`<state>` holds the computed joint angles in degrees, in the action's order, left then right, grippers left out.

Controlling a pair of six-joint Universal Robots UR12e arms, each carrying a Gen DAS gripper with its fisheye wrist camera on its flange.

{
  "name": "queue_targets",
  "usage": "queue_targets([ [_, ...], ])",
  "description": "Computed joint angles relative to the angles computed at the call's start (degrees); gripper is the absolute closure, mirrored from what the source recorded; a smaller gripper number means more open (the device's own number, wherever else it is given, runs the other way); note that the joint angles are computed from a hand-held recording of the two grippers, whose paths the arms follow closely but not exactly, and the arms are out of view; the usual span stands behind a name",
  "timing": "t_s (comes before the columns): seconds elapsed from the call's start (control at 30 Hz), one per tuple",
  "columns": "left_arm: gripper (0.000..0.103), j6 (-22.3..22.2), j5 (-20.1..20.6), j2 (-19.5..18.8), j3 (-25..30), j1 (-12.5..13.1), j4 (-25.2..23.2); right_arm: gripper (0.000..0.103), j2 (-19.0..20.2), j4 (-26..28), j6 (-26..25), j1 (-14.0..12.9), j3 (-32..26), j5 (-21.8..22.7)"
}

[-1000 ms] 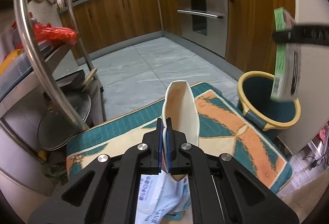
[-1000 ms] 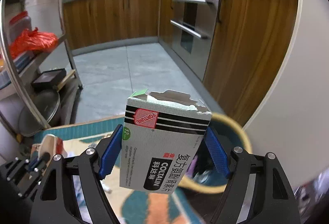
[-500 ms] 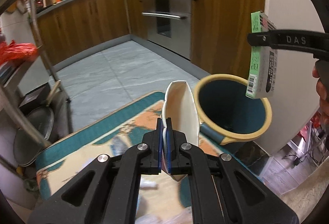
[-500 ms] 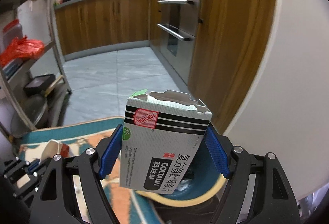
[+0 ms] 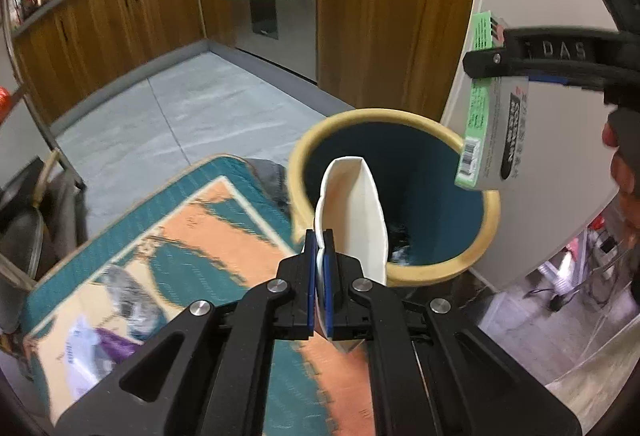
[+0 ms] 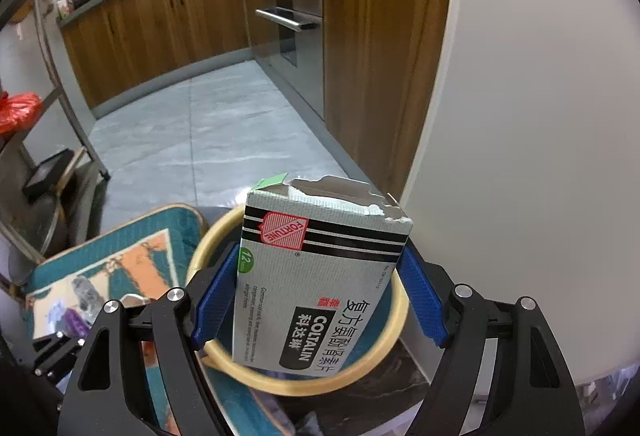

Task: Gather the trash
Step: 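Carry the box and cup over the teal bin and open both tools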

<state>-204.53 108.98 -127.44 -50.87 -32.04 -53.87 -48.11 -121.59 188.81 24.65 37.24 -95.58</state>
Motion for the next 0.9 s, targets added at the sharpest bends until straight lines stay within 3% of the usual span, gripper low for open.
queue_targets([
  [0.37,0.100,-3.2,-7.9,-5.8,8.6,1.9,-0.2,0.025,1.4,1.5,-0.3,-0.4,-1.0,-2.6],
  [0.67,0.100,-3.0,-7.7,-8.3,11.6,2.1,-2.8,0.025,2.1,3.1,-0.1,-0.7,-2.3,-1.0],
  [0.9,0.088,-2.5,-6.2,-7.6,10.5,1.9,-2.8,0.024,2.2,3.4,0.5,-0.9,-2.2,0.8],
])
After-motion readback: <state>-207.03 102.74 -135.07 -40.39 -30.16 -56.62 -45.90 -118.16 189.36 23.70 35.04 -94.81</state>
